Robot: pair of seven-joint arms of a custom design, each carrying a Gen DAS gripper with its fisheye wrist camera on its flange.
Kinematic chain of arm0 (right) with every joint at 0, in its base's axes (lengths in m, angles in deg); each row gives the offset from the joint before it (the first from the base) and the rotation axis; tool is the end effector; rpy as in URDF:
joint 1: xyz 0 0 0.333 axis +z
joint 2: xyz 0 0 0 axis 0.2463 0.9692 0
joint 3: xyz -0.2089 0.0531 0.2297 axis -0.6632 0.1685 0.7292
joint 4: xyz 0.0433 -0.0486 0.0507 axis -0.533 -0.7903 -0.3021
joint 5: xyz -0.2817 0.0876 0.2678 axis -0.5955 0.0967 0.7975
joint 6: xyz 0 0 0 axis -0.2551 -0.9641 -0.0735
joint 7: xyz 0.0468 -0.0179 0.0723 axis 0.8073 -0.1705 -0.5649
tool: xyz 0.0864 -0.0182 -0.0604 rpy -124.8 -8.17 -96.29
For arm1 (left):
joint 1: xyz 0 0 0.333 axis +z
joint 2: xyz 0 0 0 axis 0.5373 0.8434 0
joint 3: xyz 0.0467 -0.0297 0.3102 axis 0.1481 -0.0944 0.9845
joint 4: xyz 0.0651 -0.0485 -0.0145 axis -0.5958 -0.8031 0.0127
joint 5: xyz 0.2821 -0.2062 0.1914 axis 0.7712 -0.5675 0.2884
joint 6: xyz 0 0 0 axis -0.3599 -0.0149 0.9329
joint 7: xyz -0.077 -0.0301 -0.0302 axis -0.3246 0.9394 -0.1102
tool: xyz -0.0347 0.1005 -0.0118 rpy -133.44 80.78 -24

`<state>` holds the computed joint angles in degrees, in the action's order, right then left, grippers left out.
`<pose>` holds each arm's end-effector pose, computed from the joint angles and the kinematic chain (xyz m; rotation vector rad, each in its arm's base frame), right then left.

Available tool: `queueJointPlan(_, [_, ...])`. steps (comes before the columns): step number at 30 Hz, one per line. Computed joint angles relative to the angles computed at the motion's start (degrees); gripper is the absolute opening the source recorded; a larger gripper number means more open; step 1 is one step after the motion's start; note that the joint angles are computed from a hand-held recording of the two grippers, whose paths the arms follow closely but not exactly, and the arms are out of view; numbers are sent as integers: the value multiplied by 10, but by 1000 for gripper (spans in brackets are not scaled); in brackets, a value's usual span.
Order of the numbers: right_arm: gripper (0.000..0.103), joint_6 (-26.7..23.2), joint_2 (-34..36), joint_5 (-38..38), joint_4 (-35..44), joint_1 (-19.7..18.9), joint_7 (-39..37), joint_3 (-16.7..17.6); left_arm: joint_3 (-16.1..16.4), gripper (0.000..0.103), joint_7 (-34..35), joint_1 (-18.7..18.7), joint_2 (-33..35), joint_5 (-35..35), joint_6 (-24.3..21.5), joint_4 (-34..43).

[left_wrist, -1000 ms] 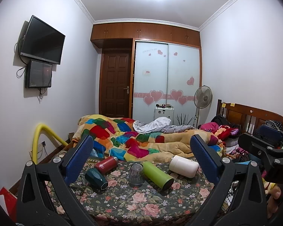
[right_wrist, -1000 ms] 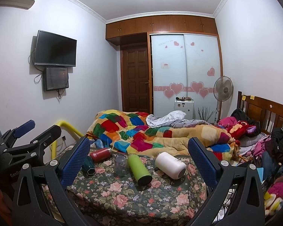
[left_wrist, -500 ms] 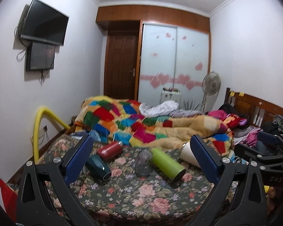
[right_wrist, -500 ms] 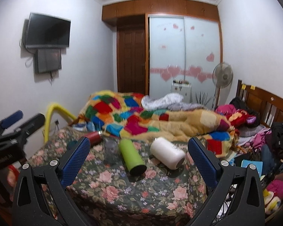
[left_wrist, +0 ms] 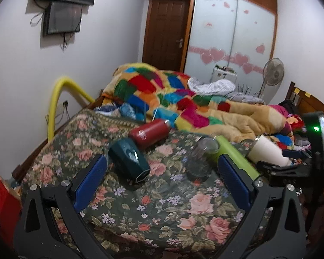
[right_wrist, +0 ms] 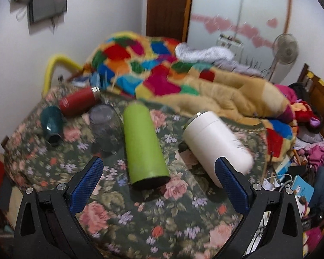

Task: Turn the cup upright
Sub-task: 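Move the right tool to the lying lime-green cup and close on it, then lift the lime-green cup with the right tool and rotate it upright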

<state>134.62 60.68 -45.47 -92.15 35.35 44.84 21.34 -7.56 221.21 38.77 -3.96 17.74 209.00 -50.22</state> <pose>0.6597 0.2107 0.4735 -1.8898 1.7653 -0.6973 0.6194 0.0102 0.4942 -1.6092 1.7257 -1.0697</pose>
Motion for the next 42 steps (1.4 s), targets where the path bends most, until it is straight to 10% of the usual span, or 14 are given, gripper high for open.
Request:
queueJointPlan(9, [82, -167, 162, 158, 230, -39, -198, 38, -24, 103, -86, 19, 40, 108, 11, 7])
queueJointPlan(21, [62, -344, 315, 206, 472, -34, -258, 23, -79, 103, -98, 65, 48, 151, 32, 2])
queueJointPlan(28, [62, -331, 296, 209, 440, -33, -251, 20, -87, 103, -91, 71, 39, 143, 39, -3])
queueJointPlan(42, [61, -162, 75, 167, 138, -18, -228, 22, -65, 103, 33, 36, -13, -2, 40, -25])
